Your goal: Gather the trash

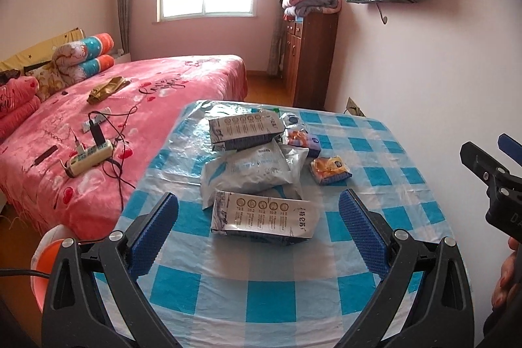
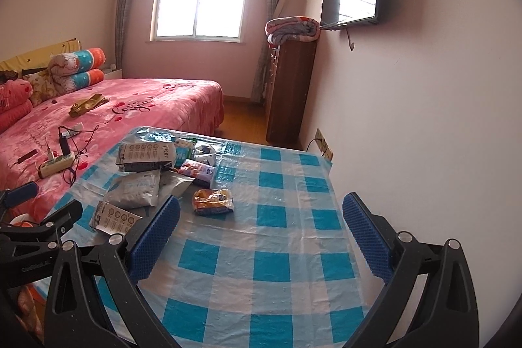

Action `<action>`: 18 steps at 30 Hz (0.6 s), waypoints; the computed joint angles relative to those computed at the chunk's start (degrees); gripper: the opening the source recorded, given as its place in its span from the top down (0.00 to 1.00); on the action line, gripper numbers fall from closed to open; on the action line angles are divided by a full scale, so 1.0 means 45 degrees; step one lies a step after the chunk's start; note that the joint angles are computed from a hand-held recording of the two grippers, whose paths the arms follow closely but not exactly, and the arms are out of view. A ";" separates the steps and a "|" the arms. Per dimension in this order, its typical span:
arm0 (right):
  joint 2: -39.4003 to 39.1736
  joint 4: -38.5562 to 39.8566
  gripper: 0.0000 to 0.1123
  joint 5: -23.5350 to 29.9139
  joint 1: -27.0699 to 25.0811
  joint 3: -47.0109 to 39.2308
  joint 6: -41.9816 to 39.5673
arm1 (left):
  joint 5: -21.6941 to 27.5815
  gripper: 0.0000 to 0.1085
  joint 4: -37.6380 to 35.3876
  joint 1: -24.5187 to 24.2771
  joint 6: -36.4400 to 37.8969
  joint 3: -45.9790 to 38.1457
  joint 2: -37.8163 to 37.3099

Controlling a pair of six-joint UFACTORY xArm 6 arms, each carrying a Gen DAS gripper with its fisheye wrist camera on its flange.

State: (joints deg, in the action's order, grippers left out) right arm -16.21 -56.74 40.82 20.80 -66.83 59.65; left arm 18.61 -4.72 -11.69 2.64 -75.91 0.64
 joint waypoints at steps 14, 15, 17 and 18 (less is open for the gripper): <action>-0.0061 -0.0074 0.12 0.0068 0.0040 -0.0003 -0.0002 | -0.0460 0.09 0.0540 -0.0015 -0.0374 0.0484 -0.0390; -0.0075 -0.0050 0.12 0.0064 0.0035 -0.0008 -0.0024 | -0.0512 0.09 0.0632 -0.0022 -0.0458 0.0525 -0.0410; -0.0071 -0.0049 0.12 0.0068 0.0053 0.0003 0.0020 | -0.0596 0.09 0.0777 -0.0023 -0.0560 0.0593 -0.0459; -0.0058 -0.0124 0.12 0.0089 0.0076 0.0019 0.0065 | -0.0605 0.09 0.0899 -0.0021 -0.0664 0.0599 -0.0459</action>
State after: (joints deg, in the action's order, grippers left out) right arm -16.47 -57.30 41.22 21.14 -66.75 59.94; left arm 15.89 -0.68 -11.78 -0.35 -73.21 -1.42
